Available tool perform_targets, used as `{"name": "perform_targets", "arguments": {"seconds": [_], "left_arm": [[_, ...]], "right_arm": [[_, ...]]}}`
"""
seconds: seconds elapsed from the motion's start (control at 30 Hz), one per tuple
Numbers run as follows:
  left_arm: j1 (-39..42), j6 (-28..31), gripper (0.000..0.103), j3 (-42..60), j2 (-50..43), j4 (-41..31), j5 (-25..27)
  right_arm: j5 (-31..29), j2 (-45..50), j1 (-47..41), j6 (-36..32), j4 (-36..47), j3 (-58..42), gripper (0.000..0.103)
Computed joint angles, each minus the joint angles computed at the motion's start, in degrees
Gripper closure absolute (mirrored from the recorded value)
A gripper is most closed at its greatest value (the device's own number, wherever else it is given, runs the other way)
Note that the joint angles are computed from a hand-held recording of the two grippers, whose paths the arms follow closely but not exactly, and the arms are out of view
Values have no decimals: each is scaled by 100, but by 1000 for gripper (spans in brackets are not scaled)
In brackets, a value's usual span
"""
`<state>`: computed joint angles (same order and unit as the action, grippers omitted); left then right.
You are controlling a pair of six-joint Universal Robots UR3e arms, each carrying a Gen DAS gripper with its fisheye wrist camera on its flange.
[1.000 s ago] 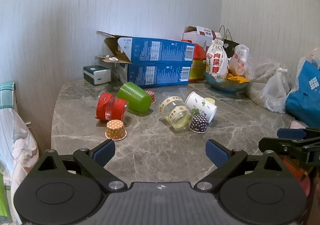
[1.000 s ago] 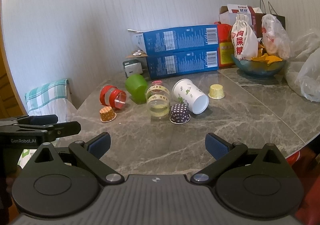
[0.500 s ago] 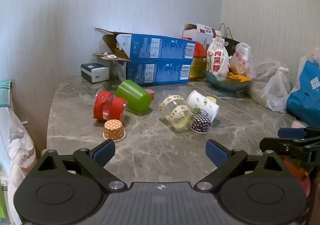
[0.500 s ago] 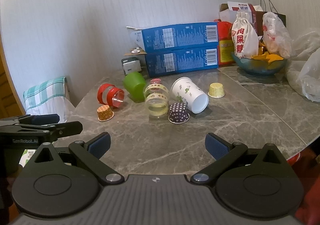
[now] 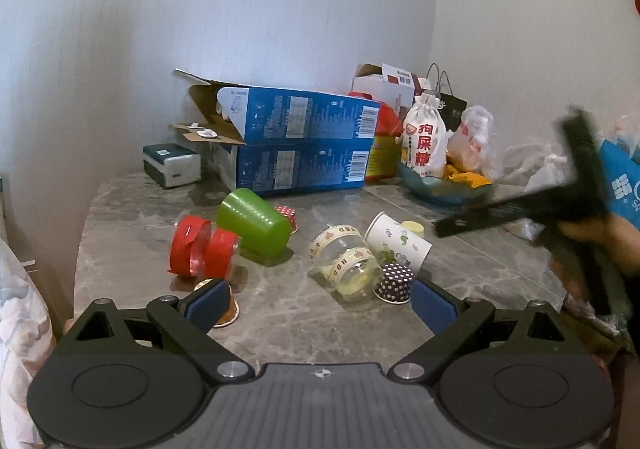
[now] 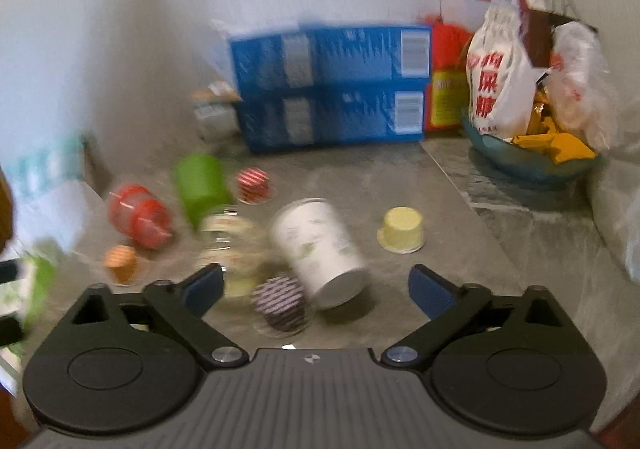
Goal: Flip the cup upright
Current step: 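Reach the right tool to the tipped white leaf-print paper cup and grasp it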
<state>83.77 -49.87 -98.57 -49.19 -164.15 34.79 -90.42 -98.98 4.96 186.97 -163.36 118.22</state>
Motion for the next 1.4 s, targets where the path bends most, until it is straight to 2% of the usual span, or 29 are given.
{"name": "perform_targets", "arguments": {"seconds": [0.03,0.07,0.17,0.3,0.37,0.43,0.57,0.7,0.87,1.0,1.07,1.17,1.27,1.4], "left_arm": [[-17,-31,4,-41,8,69,-15],[-96,-150,4,-94,-13,239,-55],[-333,-646,4,-298,-56,847,-102],[-477,-1370,4,-641,63,1551,-96],[-478,-1381,4,-713,77,1602,-28],[-447,-1390,4,-726,46,1582,32],[-102,-904,4,-543,-101,972,200],[414,-248,4,-345,-281,321,527],[819,30,4,-153,-638,68,876],[1103,64,4,67,-853,-11,1177],[936,-296,4,280,-1163,208,1280],[470,-1149,4,571,-1708,724,1452],[193,-1668,4,739,-2039,1011,1546],[-600,-2807,4,1026,-2632,1466,1697]], "right_arm": [[153,235,-158,-163,273,-302,22],[261,504,-258,-330,609,-661,24],[601,1162,-392,-873,1429,-1533,27],[456,1885,-286,-1227,2201,-2474,27],[536,2084,-327,-1266,2454,-2763,28],[548,2316,-358,-1253,2826,-3140,38],[748,2400,-497,-1166,3126,-3375,39],[531,2128,-477,-791,3048,-3313,39],[452,683,-130,-51,2961,-2494,39],[44,202,1034,906,2893,-2051,39],[-181,361,1675,1445,2702,-1872,39],[-221,591,2164,2072,2296,-1549,39],[-83,858,2326,2539,1980,-1360,39],[241,1068,2294,3045,1415,-1066,39]]}}
